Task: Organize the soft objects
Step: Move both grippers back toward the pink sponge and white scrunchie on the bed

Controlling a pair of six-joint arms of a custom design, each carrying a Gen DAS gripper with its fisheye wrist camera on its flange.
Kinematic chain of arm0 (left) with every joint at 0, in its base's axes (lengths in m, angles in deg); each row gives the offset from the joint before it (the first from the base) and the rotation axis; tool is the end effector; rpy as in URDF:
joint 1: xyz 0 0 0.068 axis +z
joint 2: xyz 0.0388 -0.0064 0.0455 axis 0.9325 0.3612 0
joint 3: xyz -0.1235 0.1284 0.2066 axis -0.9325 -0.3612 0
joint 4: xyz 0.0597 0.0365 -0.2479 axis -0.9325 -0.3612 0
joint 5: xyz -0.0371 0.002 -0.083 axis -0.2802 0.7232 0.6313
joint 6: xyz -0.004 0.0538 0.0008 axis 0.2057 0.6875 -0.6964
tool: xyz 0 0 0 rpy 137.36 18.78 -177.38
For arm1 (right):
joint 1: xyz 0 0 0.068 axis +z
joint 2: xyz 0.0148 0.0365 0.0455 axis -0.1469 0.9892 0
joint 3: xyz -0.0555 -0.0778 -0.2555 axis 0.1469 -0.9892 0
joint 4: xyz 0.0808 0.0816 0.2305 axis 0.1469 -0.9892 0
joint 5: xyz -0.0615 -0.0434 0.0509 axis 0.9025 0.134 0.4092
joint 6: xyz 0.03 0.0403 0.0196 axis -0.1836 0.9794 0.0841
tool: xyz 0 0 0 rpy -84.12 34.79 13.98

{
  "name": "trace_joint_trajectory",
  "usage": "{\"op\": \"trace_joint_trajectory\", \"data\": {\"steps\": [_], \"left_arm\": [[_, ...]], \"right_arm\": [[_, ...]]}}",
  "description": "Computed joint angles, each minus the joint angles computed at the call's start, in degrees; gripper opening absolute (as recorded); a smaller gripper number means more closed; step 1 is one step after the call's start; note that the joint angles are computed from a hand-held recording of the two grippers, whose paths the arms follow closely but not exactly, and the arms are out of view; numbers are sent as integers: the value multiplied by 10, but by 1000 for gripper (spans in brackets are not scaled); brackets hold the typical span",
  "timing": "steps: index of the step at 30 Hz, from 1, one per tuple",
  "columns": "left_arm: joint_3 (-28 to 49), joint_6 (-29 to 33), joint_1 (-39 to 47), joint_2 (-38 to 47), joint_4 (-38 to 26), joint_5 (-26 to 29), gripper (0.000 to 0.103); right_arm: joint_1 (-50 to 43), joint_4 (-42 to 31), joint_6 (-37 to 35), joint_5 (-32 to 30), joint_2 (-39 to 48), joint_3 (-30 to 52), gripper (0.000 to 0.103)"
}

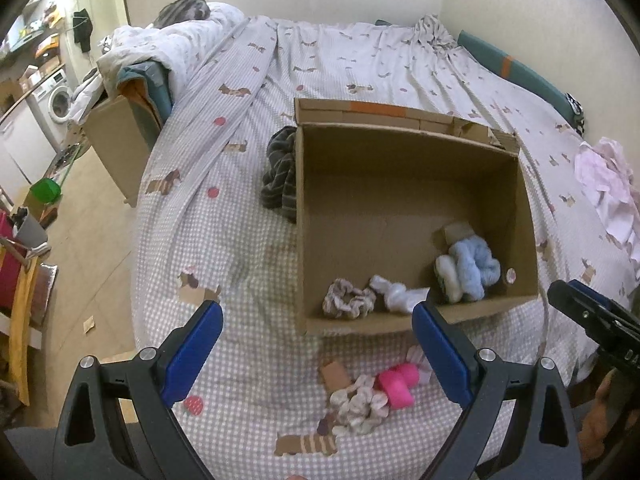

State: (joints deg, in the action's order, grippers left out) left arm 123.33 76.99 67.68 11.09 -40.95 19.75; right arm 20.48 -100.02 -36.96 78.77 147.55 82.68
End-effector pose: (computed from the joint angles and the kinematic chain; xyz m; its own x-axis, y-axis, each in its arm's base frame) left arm 0.1909 0.0002 0.3375 -0.8226 -0.1778 -0.5401 -0.2037 0.9790 -0.0120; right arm 0.2221 0.1270 0.2947 -0.8309 -0.0295 -0.5557 -0.2422 0.9182 0.3135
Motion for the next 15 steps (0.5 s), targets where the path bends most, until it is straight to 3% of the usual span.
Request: {"op": "trace_joint_trajectory", "data": {"steps": [15], "left_arm": [[-57, -12, 6, -46, -29, 1, 95]], "right_arm": [[30, -21, 34, 3, -63, -53, 86]]}}
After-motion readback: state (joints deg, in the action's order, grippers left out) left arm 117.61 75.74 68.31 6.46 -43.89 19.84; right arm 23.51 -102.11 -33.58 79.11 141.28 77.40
